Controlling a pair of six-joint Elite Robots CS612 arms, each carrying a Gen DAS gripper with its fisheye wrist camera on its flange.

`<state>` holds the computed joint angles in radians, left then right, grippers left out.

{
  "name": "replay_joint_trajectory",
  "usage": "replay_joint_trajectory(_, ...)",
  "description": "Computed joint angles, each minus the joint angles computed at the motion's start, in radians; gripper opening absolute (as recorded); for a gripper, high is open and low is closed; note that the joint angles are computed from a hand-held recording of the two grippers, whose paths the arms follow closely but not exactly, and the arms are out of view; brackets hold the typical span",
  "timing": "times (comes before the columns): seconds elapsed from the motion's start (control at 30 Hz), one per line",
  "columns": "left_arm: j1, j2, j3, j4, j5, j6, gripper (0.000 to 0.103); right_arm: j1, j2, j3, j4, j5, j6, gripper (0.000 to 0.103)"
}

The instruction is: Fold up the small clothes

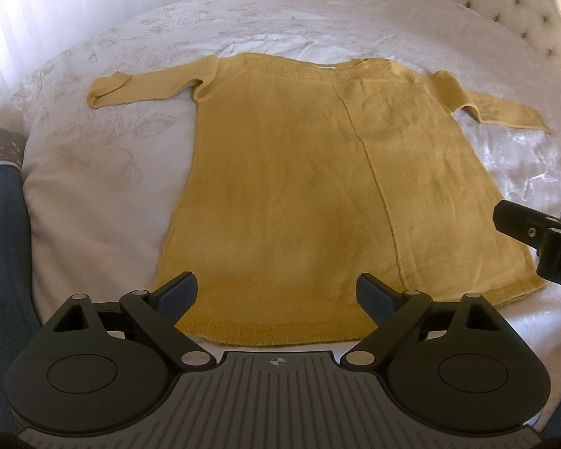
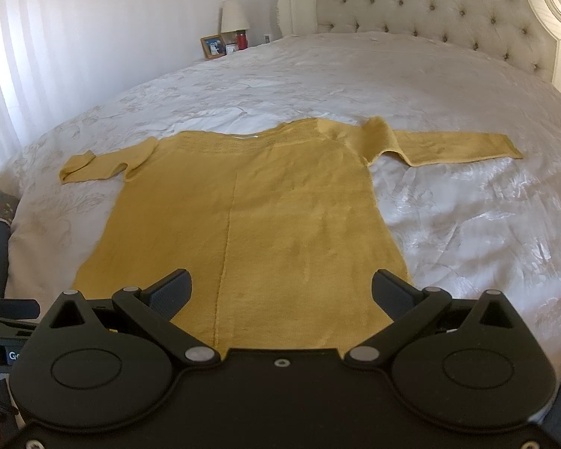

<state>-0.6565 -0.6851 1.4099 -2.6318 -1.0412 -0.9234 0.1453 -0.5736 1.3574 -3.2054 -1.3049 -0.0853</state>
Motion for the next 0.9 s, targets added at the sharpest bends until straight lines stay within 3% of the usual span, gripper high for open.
replay_joint_trajectory(0.5,0.003,0.001,0.004,-0.013,0.019,0.001,0.092,0.006,0.008,-0.01,-0.025,-0.005,0.0,0.102)
replay_joint_trajectory(0.57,0.002,0.003,0.008,-0.033,0.038,0.013,0.084,0.006,0.013,-0.013,-0.046,-0.005,0.005,0.102)
replay_joint_trajectory(0.7,0.014,0.008,0.007,-0.065,0.04,0.038,0.079,0.01,0.03,-0.03,-0.102,-0.014,0.022,0.102)
replay_joint_trajectory(0.77,0.019,0.012,0.008,-0.092,0.046,0.05,0.069,0.009,0.04,-0.044,-0.127,-0.011,0.031,0.102)
replay_joint_trajectory(0.9,0.032,0.026,0.001,-0.143,0.074,0.095,0.067,0.008,0.06,-0.085,-0.113,0.01,0.061,0.102)
